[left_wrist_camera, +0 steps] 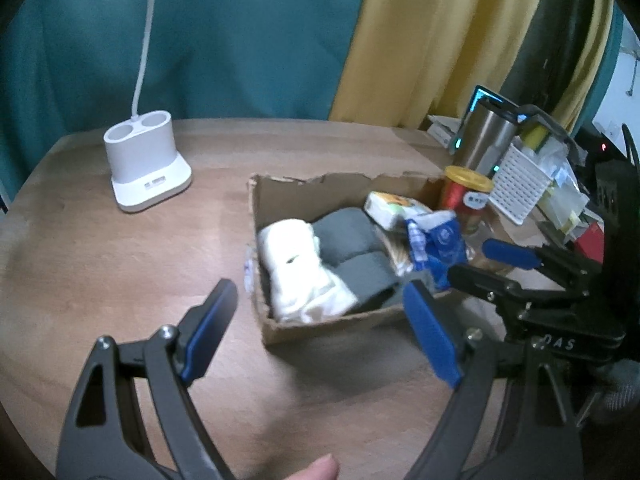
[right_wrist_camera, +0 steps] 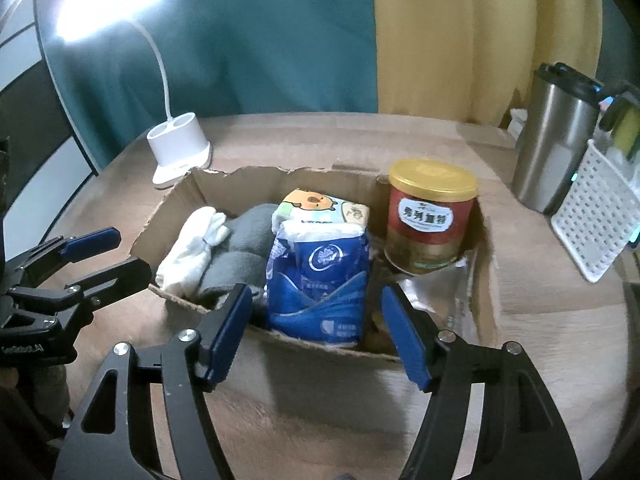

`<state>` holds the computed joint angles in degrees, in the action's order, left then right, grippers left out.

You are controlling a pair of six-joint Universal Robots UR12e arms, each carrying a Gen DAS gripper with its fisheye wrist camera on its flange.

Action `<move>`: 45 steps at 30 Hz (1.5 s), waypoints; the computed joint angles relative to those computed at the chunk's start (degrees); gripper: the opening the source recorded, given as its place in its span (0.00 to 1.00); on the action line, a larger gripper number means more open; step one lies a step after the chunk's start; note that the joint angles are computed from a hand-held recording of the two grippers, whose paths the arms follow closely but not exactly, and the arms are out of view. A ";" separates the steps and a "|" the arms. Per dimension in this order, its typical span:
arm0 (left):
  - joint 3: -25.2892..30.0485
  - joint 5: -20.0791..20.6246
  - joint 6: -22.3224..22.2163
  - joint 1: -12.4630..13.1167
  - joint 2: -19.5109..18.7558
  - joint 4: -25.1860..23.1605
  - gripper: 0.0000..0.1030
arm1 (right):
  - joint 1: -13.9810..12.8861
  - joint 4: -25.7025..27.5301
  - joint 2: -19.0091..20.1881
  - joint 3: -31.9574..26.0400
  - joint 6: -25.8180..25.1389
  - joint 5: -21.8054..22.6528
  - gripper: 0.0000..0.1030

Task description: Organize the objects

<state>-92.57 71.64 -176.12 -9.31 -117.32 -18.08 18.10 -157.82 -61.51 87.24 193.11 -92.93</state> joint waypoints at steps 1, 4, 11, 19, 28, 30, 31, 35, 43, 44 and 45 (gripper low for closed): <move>-0.15 -0.02 0.18 -0.07 0.14 0.07 0.84 | 0.03 -0.28 -0.30 0.42 0.03 -0.07 0.69; -0.87 0.04 0.22 -0.30 0.73 0.83 0.84 | 0.09 -0.99 -0.89 1.24 -0.11 -0.24 0.69; -2.44 0.14 0.85 -0.88 2.01 2.05 0.84 | -0.02 -2.68 -2.41 3.47 -0.10 -0.46 0.69; -4.08 -0.17 0.71 -1.23 3.16 3.21 0.84 | -0.19 -3.58 -3.87 5.49 -0.01 -0.91 0.69; -5.79 1.07 -0.67 -1.47 4.15 4.64 0.84 | -0.01 -4.41 -5.25 7.56 0.79 -1.84 0.69; -5.77 1.84 -2.05 -1.45 4.50 3.16 0.84 | 0.10 -4.54 -5.58 7.96 0.82 -2.19 0.69; -5.61 1.35 -3.09 -1.20 4.63 1.91 0.84 | 0.11 -4.56 -5.68 8.07 0.80 -2.21 0.69; -6.75 3.55 -4.27 -1.12 5.17 3.99 0.84 | 0.29 -4.59 -6.21 8.58 0.80 -2.28 0.69; -8.67 5.89 -5.56 -1.27 6.37 5.85 0.84 | 1.29 -4.42 -7.29 9.56 0.56 -4.44 0.69; -9.06 5.90 -5.75 -1.23 6.56 6.56 0.84 | 1.47 -4.29 -7.42 9.62 0.44 -4.83 0.69; -9.28 6.00 -5.65 -1.22 6.66 6.98 0.84 | 1.57 -4.29 -7.49 9.68 0.30 -4.92 0.69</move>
